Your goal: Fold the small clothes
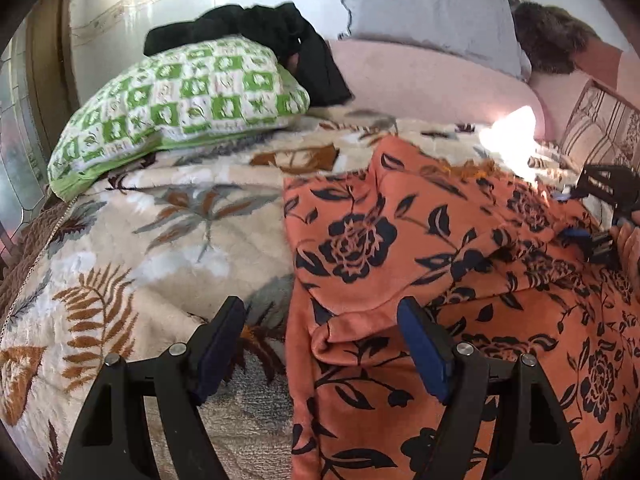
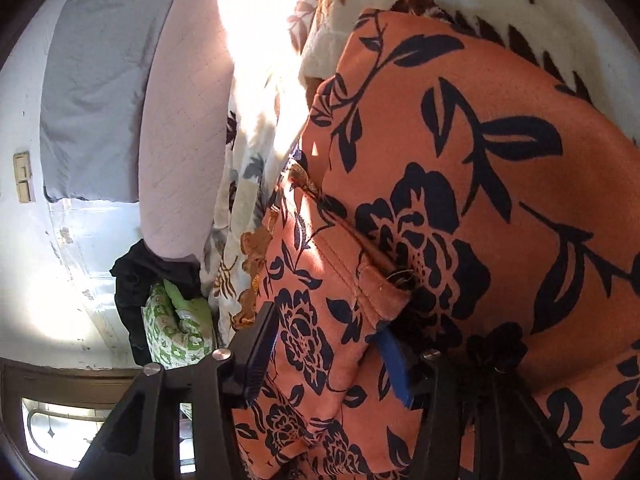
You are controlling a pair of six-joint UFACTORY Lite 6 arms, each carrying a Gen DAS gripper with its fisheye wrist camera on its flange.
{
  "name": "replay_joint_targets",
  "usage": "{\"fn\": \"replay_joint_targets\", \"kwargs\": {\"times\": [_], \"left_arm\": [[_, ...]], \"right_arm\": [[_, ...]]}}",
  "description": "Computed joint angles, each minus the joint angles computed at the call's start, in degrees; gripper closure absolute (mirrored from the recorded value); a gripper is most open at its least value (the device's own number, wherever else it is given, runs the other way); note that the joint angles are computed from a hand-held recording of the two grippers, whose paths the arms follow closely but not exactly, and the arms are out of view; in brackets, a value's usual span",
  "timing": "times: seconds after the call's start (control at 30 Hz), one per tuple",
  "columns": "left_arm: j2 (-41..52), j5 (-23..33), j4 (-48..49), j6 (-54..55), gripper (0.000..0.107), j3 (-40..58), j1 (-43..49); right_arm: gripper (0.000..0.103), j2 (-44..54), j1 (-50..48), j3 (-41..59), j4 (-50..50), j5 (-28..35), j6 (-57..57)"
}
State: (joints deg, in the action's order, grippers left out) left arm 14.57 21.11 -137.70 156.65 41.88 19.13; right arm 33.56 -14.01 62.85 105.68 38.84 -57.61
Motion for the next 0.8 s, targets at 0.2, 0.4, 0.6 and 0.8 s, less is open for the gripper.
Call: {"fn": "replay_joint_targets", "kwargs": {"times": [0.2,0.4,0.6,0.8], "left_arm": [[6.6,-5.0,4.2,-8.3,0.030,6.5,0.7],[9.0,-4.2,11.9,-21.5,0.043,9.2,4.4],[8.9,-2.2,14.9,-25.5,0.042,8.6,6.2],[9.0,-3.7,12.6,-23.7,0.042,9.2,5.0]], "right_arm": [[0.097,-5.4,3.9,2.0,-9.0,-9.2,1.6],[0.097,-26.8,8.1,-14.0,0.5,-16.3,-13.4],[0.093,-19.1,0.9,-21.7,5.4,-9.5,-19.7],[0.093,-18.3,-1.5,-18.4,-0.6,-6.9,-16.7]]}}
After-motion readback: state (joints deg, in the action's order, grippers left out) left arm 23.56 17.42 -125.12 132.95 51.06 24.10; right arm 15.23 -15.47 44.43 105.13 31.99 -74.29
